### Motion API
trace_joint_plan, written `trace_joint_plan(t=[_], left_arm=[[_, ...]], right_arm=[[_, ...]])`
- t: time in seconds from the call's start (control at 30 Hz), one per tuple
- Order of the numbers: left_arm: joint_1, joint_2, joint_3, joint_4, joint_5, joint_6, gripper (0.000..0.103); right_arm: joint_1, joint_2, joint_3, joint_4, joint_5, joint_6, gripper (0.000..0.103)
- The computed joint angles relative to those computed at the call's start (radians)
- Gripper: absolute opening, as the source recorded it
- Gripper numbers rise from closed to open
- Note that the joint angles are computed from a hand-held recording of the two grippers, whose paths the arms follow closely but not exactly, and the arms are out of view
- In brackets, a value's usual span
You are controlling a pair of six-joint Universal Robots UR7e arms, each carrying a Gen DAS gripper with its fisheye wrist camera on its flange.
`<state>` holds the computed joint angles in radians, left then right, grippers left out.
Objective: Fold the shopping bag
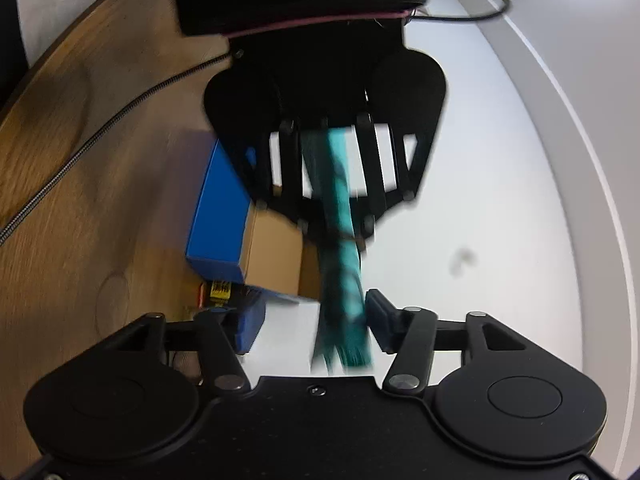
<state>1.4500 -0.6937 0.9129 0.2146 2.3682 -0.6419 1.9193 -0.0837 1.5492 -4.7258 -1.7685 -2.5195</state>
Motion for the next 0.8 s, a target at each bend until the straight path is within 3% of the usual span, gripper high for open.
trace_joint_plan(t=[0.03,0.07,0.2,0.37,0.43,0.47,0.53,0.6,0.7,0.8], left_arm=[[-0.001,-0.001,-0.001,0.007,-0.011,0.006,0.014],[0.000,0.006,-0.020,0.029,-0.024,0.009,0.014],[0.013,0.038,-0.085,0.077,-0.026,0.013,0.015],[0.000,0.015,-0.023,-0.049,-0.092,-0.102,0.034],[0.002,-0.002,0.001,-0.053,-0.082,-0.104,0.048],[0.006,-0.008,0.004,-0.024,-0.061,-0.085,0.050],[0.010,-0.017,0.011,0.036,-0.032,-0.036,0.050],[0.006,-0.030,0.031,0.108,-0.056,0.034,0.050],[0.003,-0.037,0.050,0.120,-0.076,0.061,0.050],[0.003,-0.047,0.078,0.076,-0.064,0.037,0.025]], right_arm=[[-0.012,0.012,-0.024,-0.018,0.027,-0.020,0.024],[-0.029,0.020,-0.044,-0.041,0.066,-0.035,0.019],[-0.039,0.016,-0.041,-0.053,0.031,0.000,0.017],[-0.044,0.074,-0.140,-0.085,-0.023,0.111,0.017],[-0.047,0.090,-0.179,-0.090,-0.047,0.159,0.017],[-0.051,0.093,-0.192,-0.093,-0.062,0.182,0.017],[-0.059,0.093,-0.210,-0.094,-0.075,0.196,0.017],[-0.036,0.114,-0.261,-0.059,-0.076,0.171,0.017],[-0.044,0.114,-0.236,-0.062,-0.039,0.152,0.017],[-0.057,0.108,-0.216,-0.075,-0.028,0.145,0.016]])
